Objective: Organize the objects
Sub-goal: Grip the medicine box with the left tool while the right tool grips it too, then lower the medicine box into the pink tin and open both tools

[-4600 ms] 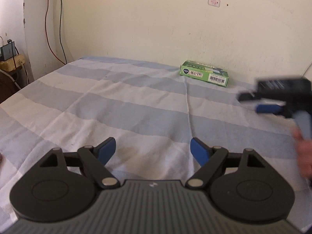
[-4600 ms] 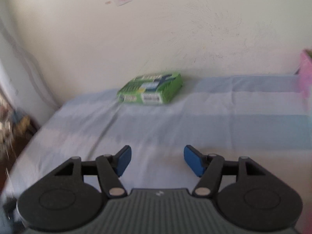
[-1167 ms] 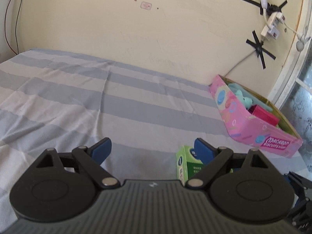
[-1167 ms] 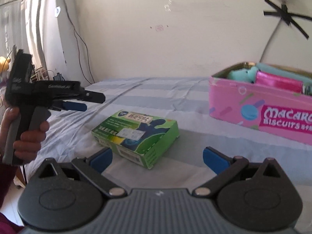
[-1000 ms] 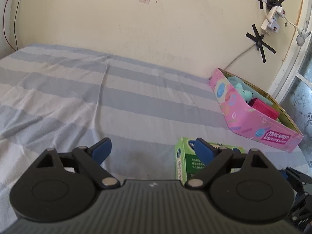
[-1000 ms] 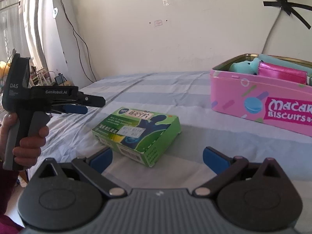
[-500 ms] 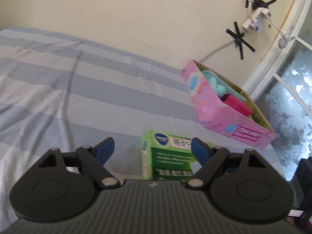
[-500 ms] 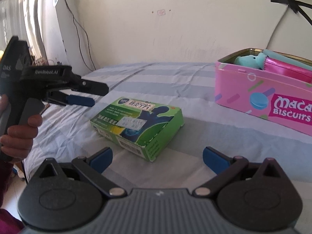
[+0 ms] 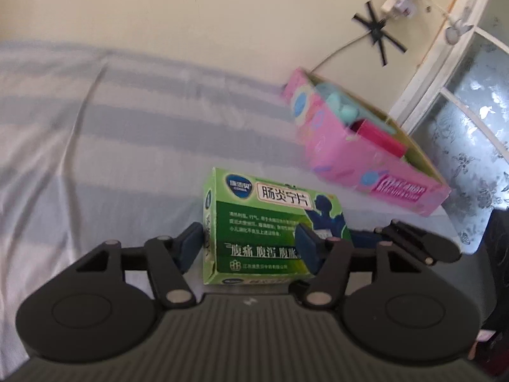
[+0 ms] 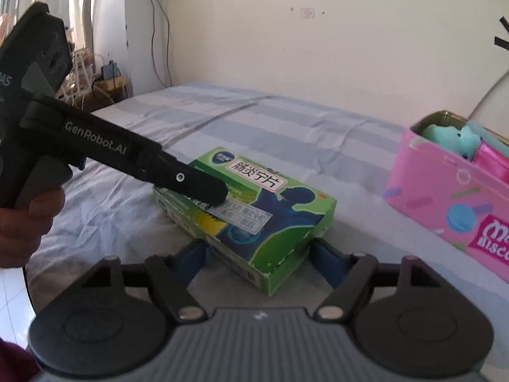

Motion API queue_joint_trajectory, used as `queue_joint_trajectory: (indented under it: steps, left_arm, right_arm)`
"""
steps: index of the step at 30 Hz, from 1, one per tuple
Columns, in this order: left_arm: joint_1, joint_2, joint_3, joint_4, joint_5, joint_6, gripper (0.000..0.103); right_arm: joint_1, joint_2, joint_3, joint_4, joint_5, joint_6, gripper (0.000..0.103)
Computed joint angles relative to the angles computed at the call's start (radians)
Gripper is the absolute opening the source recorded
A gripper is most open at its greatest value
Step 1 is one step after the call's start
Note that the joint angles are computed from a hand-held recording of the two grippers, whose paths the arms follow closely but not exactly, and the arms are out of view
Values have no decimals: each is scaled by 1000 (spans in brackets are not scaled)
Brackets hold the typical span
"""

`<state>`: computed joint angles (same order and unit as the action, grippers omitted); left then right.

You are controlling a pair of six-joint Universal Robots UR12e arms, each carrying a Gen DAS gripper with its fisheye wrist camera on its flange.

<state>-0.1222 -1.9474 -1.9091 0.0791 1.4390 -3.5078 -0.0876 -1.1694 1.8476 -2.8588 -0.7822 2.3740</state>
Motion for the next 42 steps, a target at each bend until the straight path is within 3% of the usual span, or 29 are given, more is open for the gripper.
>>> queue_joint_trajectory:
  steps: [5,8,12,18,21,23,26,35,42]
  left_arm:
    - [-17,-16,85,61,-42,69,65]
    - [-45,-62,189,47,-58,125,65]
    - [-86,-152,347,-14,-59,187,65]
    - [-128,-276,547,-132,-17,230,65]
    - [-138,-322,626,-214,26,213,67]
    - [-145,-337,661,-275,78,182,67]
    - [-142,-324,638,-264,87,142,67]
    - [-195,-240,494,-187,308,219,73]
    - [-211,-164,362,-168,357,204,73]
  right_arm:
    - [-38,23,-12,-242,32,175,75]
    - [-58,46,-56,-333,-12,256,75]
    - [-75,88,-136,-347,-95,319,77]
    - [-71,168,-259,-297,-214,333,80]
    - [-56,204,-308,-286,-282,374,83]
    - [-61,219,-324,-286,-282,418,88]
    - [-77,217,-294,-345,-234,490,88]
    - [-113,153,-128,-546,-176,700,88]
    - [-141,88,-14,-647,-150,844,88]
